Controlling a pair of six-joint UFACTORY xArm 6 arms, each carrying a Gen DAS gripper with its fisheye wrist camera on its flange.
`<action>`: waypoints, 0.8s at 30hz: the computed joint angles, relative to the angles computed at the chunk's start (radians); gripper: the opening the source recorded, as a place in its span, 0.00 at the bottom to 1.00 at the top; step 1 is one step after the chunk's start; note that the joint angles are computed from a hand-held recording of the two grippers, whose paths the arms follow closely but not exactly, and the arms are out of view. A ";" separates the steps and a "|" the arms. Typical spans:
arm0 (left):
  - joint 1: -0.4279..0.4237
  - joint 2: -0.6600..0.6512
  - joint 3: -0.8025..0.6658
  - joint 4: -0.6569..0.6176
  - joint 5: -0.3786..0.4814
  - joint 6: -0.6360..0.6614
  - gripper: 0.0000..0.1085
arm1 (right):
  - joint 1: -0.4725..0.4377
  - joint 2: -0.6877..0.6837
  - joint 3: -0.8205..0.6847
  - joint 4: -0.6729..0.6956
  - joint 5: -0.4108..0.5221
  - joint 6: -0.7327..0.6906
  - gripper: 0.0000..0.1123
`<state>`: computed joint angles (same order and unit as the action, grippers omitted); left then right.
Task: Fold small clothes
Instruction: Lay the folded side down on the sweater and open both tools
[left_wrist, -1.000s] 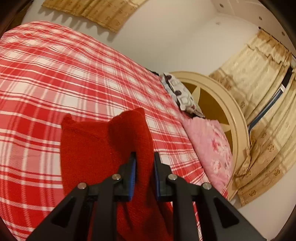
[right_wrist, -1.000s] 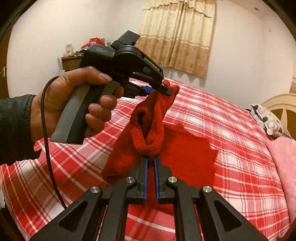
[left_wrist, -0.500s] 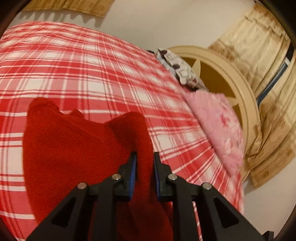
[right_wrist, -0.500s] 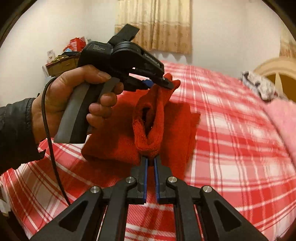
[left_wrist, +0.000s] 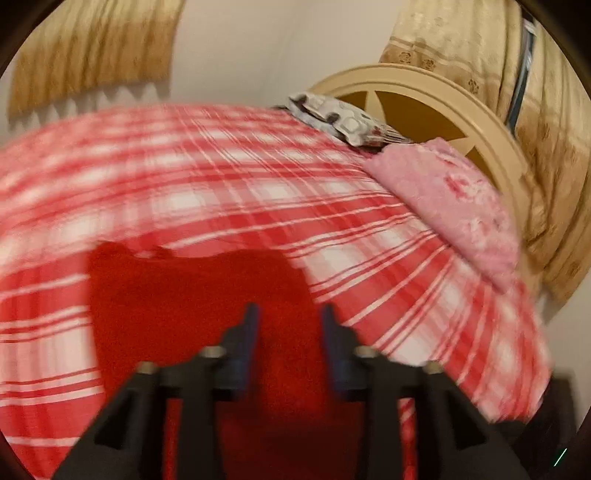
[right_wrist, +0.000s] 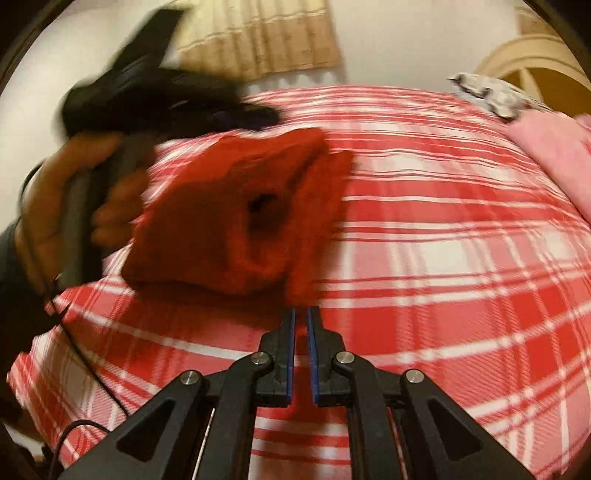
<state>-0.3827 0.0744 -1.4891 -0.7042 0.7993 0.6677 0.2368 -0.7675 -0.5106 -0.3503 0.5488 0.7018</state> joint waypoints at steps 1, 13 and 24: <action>0.014 -0.043 0.062 -0.016 -0.059 0.043 0.63 | -0.010 -0.014 0.005 -0.012 -0.011 0.017 0.11; 0.072 -0.241 0.413 0.034 -0.317 0.199 0.71 | -0.089 0.352 -0.299 0.434 -0.128 -0.333 0.53; 0.092 -0.239 0.421 -0.050 -0.272 0.239 0.81 | -0.112 0.355 -0.309 0.176 -0.096 -0.091 0.12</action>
<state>-0.2904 -0.1650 -1.0679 -0.7539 0.5277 0.9064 0.1244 -0.4130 -0.8194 -0.1748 0.4524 0.6108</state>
